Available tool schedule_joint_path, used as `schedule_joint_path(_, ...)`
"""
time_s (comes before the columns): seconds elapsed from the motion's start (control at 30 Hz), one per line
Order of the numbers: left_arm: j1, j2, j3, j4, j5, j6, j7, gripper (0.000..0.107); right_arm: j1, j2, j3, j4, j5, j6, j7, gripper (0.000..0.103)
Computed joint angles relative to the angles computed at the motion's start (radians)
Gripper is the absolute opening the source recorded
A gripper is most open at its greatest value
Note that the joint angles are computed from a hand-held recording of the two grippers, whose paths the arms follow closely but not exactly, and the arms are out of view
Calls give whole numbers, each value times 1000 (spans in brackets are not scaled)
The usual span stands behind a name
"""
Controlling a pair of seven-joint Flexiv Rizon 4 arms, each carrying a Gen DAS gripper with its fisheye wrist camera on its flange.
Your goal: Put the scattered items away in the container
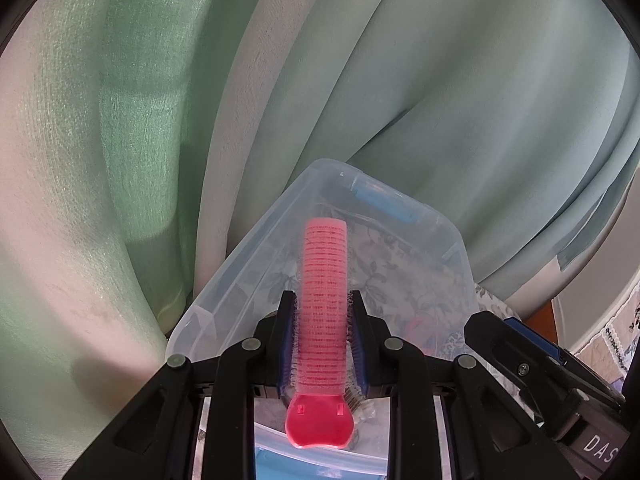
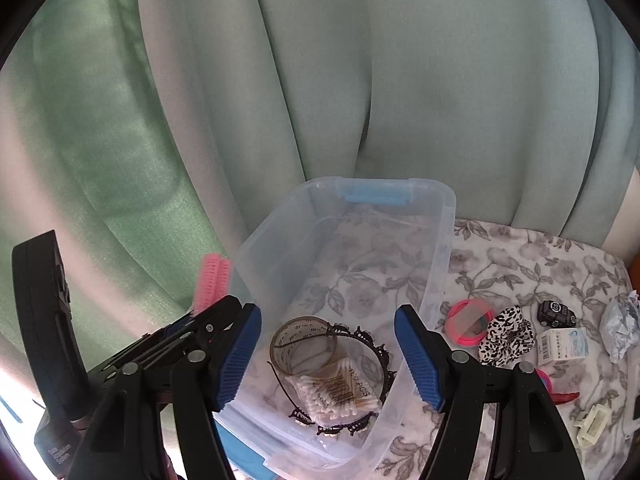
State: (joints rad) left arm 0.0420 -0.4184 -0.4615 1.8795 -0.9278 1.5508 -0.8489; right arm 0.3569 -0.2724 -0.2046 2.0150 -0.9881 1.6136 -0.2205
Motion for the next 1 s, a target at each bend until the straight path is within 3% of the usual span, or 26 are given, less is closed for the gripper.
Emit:
schedule_joint_path(0.2,-20,-1,36,-9,21,-22,-34,40,-29,11,54,10,54,-34,-50,73)
schedule_joint_path(0.3,-20,2,34,-7,20,-20,-37,49,-22,25,39,24,26,-30,-26,73)
schedule_joint_path(0.4,-11,17,18,7,5,-12,-24,50,-29,38,36,34,-10,-27,8,73)
schedule_joint_path(0.63,-21,58,8,33,-44,7,19,55,-71,73,31,47,-198,-3,164,73)
schedule_joint_path(1.0,-98,144,22,60,-241,46,191,63,-216,154,91,41,-581,24,506,73)
